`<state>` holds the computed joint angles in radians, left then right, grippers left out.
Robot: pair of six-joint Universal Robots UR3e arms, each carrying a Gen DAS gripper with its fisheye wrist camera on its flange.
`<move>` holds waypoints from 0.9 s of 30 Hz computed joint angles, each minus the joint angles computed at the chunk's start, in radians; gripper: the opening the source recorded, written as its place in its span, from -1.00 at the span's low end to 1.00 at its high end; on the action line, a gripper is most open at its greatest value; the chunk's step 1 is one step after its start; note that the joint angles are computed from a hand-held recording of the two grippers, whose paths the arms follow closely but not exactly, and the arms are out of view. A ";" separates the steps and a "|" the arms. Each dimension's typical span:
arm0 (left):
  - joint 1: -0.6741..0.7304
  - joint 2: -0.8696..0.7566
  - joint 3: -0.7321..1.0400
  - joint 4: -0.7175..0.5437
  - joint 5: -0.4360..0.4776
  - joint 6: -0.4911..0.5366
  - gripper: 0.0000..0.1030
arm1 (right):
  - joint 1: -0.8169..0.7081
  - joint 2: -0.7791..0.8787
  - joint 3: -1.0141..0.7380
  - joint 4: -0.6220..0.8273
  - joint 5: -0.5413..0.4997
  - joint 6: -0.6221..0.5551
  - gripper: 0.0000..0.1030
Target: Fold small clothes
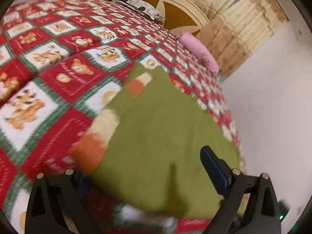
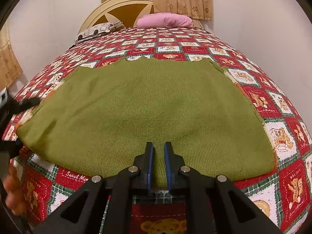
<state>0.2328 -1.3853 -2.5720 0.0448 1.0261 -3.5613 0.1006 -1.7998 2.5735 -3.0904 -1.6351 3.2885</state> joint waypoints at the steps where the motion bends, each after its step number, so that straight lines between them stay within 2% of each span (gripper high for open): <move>1: 0.009 -0.027 0.008 0.028 -0.018 -0.021 0.91 | 0.001 0.001 -0.001 0.000 0.000 0.001 -0.77; 2: 0.018 -0.035 0.012 0.038 -0.016 -0.036 0.91 | 0.000 0.001 -0.001 0.000 0.000 0.000 -0.77; 4: 0.030 -0.065 0.016 0.060 -0.004 -0.051 0.67 | -0.001 -0.001 -0.001 0.002 0.002 0.000 -0.77; 6: 0.054 -0.064 0.007 0.046 -0.012 -0.009 0.12 | 0.002 -0.015 -0.013 0.032 0.001 0.001 -0.78; 7: 0.053 -0.060 0.013 0.025 -0.005 0.026 -0.04 | 0.006 -0.027 -0.027 0.056 0.002 -0.002 -0.78; 8: 0.053 -0.058 0.016 0.011 -0.004 0.059 -0.30 | 0.005 -0.037 -0.043 0.062 0.017 -0.011 -0.78; 11: 0.055 -0.058 0.007 0.025 -0.007 0.062 -0.32 | 0.048 0.035 -0.166 0.050 -0.006 -0.003 -0.78; 15: 0.039 -0.058 0.017 0.029 0.021 0.060 -0.31 | 0.072 0.236 -0.407 0.082 0.064 0.024 -0.78; 19: 0.072 -0.081 0.011 0.038 -0.023 0.048 -0.16 | 0.137 0.467 -0.605 0.105 0.069 0.026 -0.78; 21: 0.091 -0.087 0.008 0.041 -0.048 0.037 -0.16 | 0.152 0.551 -0.651 0.137 0.065 0.034 -0.78; 22: 0.091 -0.089 0.014 0.033 -0.047 0.034 -0.16 | 0.162 0.569 -0.630 0.070 0.045 0.035 -0.78; 24: 0.086 -0.096 0.017 0.043 -0.043 0.020 -0.16 | 0.161 0.563 -0.630 0.079 0.050 0.038 -0.78; 26: 0.051 -0.098 0.038 0.046 -0.006 0.024 -0.16 | 0.139 0.551 -0.630 0.101 0.086 0.033 -0.77; 27: 0.026 -0.095 0.056 0.036 0.023 0.035 -0.25 | 0.131 0.543 -0.629 0.113 0.099 0.025 -0.77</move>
